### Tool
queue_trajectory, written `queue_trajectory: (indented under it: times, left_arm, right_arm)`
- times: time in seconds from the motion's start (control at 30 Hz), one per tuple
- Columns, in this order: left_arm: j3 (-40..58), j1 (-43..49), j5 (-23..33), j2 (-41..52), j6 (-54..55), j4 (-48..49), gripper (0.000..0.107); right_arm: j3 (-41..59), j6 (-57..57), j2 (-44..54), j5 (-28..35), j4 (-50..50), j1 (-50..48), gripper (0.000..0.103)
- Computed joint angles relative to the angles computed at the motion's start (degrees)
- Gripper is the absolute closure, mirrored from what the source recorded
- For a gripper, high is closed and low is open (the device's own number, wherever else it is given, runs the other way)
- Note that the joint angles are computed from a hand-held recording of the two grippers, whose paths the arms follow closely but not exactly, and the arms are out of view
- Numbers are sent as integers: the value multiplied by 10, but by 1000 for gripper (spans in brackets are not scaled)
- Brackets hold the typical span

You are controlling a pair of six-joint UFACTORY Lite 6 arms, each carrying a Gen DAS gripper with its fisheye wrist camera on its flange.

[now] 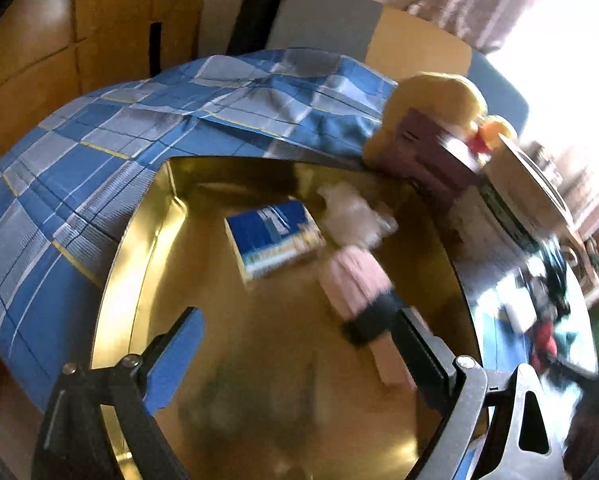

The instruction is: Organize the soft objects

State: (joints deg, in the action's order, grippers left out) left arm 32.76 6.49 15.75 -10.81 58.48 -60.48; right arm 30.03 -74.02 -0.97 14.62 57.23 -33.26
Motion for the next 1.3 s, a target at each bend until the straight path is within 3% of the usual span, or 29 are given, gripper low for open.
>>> queue_trajectory:
  times: [0.27, 0.4, 0.6, 0.77, 0.87, 1.0, 1.13, 1.3]
  left_arm:
    - [-83, -22, 13, -113, -13, 48, 12]
    - [-103, -32, 15, -145, -20, 60, 12]
    - [-118, -14, 39, -182, -12, 71, 12]
    - [-128, 10, 45, -208, 4, 79, 12]
    - [-129, 29, 49, -206, 26, 68, 12]
    - [-127, 40, 51, -196, 31, 67, 12]
    - [-132, 48, 56, -203, 30, 70, 12]
    - [-142, 66, 69, -226, 28, 80, 12]
  right_arm:
    - [-2, 67, -129, 128, -41, -50, 79]
    - [87, 222, -123, 122, -124, 22, 79]
    - [356, 582, 76, 77, -396, 136, 79]
    - [641, 857, 255, 162, -599, 213, 79]
    - [790, 875, 327, 217, -597, 260, 79]
    - [914, 775, 373, 247, -514, 341, 79]
    - [834, 643, 324, 213, -432, 437, 79]
    - [643, 566, 246, 165, -380, 538, 79]
